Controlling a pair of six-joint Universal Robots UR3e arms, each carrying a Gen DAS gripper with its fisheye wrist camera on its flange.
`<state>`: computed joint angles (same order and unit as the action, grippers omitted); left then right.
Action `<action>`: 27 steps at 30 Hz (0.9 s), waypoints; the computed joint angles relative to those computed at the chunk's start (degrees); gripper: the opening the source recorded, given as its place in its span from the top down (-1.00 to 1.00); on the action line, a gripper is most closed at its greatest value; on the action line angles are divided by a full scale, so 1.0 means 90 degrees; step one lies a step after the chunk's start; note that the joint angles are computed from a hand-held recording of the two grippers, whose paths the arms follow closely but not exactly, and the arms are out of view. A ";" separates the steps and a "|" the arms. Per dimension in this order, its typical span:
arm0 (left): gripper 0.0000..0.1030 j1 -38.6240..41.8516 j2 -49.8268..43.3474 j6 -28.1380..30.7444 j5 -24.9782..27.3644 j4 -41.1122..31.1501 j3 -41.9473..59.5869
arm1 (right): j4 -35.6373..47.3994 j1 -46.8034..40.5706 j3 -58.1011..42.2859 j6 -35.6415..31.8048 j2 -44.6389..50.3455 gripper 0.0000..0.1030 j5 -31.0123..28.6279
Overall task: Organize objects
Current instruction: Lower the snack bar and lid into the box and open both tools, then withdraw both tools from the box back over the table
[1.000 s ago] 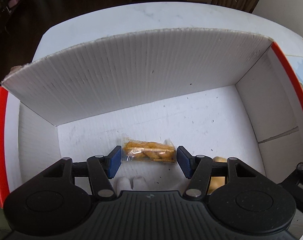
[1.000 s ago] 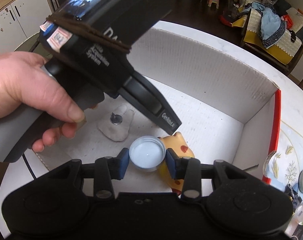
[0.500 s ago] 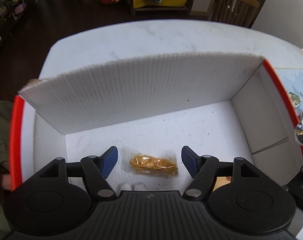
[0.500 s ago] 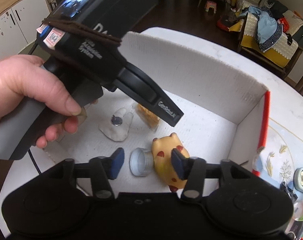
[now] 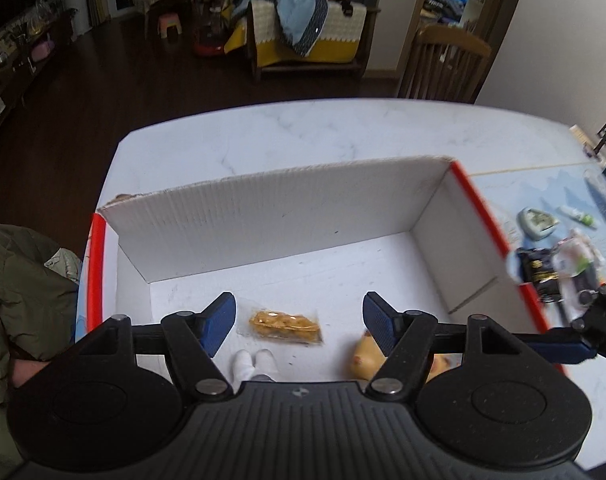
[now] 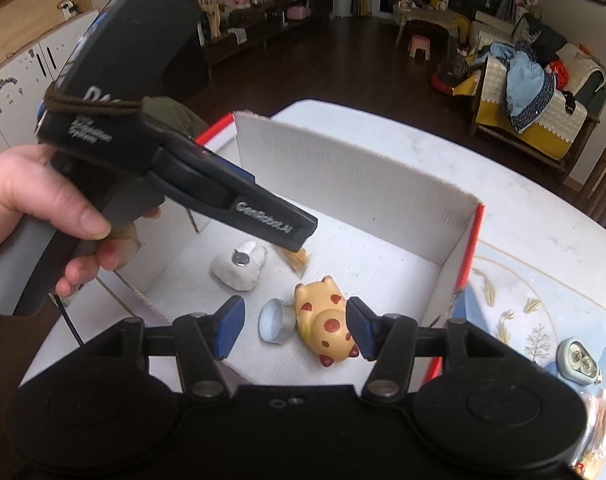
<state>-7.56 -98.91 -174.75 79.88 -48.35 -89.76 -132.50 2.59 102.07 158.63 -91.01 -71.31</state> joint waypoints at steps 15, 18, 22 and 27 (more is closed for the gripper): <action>-0.42 -0.0430 0.1855 -0.0387 -0.0023 0.0347 -0.1192 | 0.1135 -0.1687 0.1102 -0.1291 -0.2243 -0.24 0.1412; -0.48 -0.0593 0.2151 -0.0506 0.0049 0.0413 -0.1414 | 0.1403 -0.2060 0.1267 -0.1667 -0.2625 -0.26 0.1714; -0.48 -0.0898 0.2392 -0.0799 0.0210 0.0463 -0.1577 | 0.2247 -0.2853 0.1556 -0.2495 -0.3513 -0.47 0.2228; -0.51 -0.1454 0.2452 -0.1191 0.0568 0.0616 -0.1691 | 0.4519 -0.4377 0.1514 -0.4167 -0.4645 -0.60 0.2974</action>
<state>-20.65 -76.84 -185.47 84.99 -42.81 -104.98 -91.83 -36.80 115.70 121.13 -132.81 -44.54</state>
